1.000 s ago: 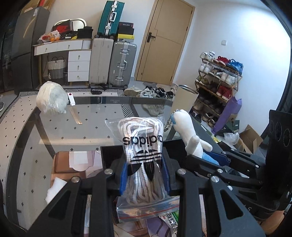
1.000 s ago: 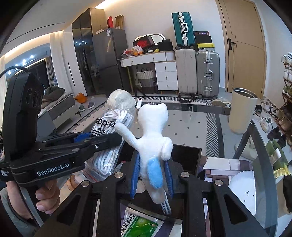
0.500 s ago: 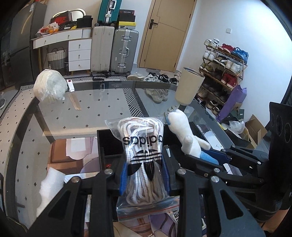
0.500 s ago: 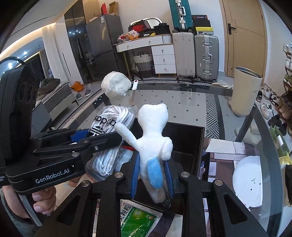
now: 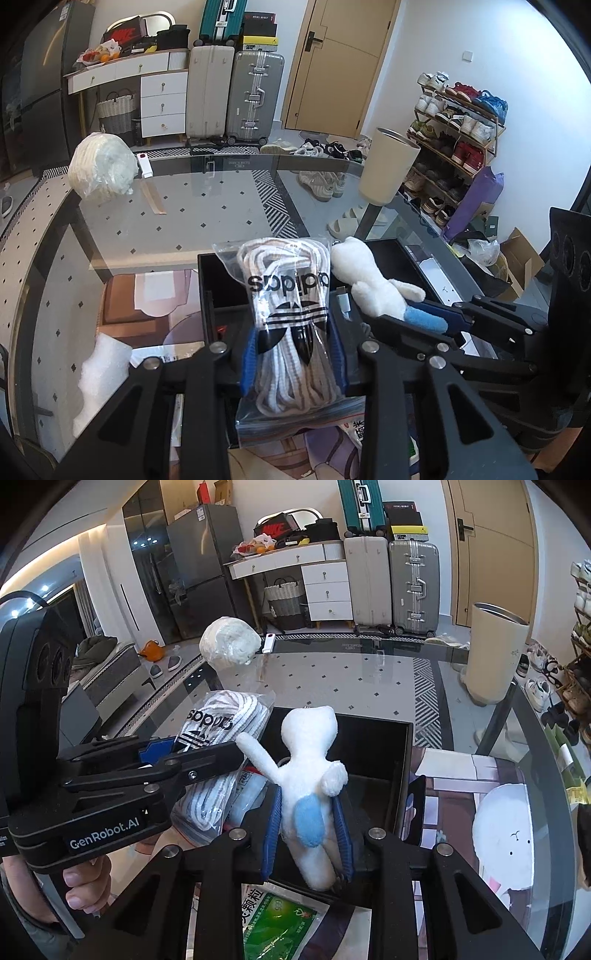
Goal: Organize soft objects
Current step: 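Place plush toy in black box with right tool while left tool drops lace bag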
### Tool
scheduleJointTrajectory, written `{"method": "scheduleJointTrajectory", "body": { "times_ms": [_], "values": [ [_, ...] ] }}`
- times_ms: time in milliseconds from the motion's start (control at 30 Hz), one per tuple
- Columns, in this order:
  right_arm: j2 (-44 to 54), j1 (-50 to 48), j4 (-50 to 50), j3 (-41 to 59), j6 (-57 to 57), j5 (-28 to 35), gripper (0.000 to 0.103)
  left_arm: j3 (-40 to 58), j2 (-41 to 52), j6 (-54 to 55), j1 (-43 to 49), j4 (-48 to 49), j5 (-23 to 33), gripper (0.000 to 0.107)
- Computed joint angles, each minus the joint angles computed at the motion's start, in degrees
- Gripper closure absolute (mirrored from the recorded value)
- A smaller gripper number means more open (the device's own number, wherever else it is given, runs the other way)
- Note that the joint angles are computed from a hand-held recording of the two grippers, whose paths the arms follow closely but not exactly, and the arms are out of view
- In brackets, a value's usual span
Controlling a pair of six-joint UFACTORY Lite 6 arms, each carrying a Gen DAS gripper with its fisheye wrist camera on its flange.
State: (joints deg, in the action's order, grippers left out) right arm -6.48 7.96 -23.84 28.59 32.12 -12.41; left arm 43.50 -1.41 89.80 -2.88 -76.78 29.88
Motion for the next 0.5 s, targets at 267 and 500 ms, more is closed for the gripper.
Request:
{"method": "scheduleJointTrajectory", "body": {
  "times_ms": [267, 500],
  "values": [
    [-1.3, -0.23, -1.89, -0.72, 2.47, 0.54, 0.068, -0.79, -0.71, -0.1, -0.27, 0.63, -2.1, 0.066],
    [-6.02, -1.25, -12.91, -2.45, 13.57, 1.21, 0.067, -2.81, -6.27, -4.34, 0.92, 5.33, -0.73, 0.055]
  ]
}}
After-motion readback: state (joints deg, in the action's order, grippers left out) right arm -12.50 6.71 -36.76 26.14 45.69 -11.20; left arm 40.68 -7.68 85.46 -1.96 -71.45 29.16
